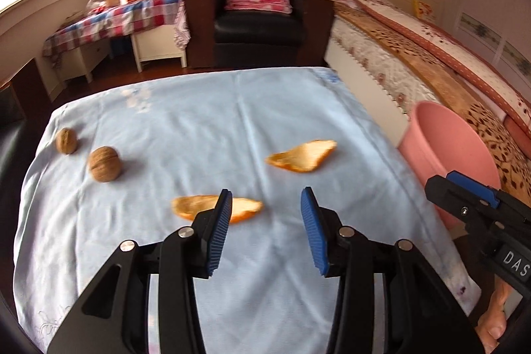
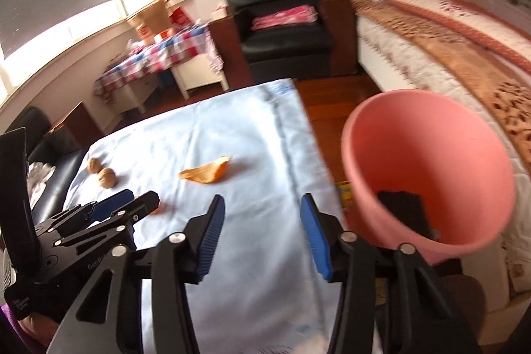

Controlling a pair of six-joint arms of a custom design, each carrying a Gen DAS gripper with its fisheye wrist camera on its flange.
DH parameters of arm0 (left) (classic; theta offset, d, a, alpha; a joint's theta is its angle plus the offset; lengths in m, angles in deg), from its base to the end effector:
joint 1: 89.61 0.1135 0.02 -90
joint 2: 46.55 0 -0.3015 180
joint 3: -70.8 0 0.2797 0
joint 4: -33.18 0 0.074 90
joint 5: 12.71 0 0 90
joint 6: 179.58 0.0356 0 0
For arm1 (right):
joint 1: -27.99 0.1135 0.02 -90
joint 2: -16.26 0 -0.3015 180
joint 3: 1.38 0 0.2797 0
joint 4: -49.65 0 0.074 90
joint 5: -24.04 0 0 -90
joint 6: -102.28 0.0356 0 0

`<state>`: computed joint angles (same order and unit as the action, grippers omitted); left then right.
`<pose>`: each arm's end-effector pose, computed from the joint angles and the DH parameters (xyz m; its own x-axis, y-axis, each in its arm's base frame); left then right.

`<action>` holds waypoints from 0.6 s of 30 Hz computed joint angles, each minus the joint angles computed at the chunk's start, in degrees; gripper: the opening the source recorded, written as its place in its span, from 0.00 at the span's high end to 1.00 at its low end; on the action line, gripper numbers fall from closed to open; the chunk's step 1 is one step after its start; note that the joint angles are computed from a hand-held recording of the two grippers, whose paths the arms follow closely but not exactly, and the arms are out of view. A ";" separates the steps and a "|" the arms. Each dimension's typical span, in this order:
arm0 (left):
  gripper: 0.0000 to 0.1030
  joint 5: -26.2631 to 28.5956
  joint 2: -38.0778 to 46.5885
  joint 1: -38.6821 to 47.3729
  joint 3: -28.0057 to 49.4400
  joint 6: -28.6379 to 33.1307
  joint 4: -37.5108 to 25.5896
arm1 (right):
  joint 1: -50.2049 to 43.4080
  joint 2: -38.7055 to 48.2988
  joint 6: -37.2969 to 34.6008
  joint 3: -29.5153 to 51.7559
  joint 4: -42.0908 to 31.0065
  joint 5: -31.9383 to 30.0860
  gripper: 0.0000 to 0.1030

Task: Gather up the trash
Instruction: 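Move both open tools back over the table toward the orange peels, then grasp an orange peel with the left tool while the right tool grasps another orange peel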

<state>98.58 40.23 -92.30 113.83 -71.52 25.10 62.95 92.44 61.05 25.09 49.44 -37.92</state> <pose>0.2704 -0.0256 0.1369 -0.6636 0.3204 -0.6760 0.4981 0.8634 -0.0798 0.1708 0.0990 0.1123 -0.6071 0.3855 -0.6949 0.3018 0.9208 0.2472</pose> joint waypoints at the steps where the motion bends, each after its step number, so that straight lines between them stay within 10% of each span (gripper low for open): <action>1: 0.58 -0.27 0.55 1.05 0.35 0.20 0.07 | -0.90 1.98 -1.25 0.75 1.97 -1.50 0.56; 18: 0.58 -1.46 11.07 7.73 7.41 -2.07 -3.75 | -14.37 22.36 -9.68 12.36 12.76 -20.17 0.57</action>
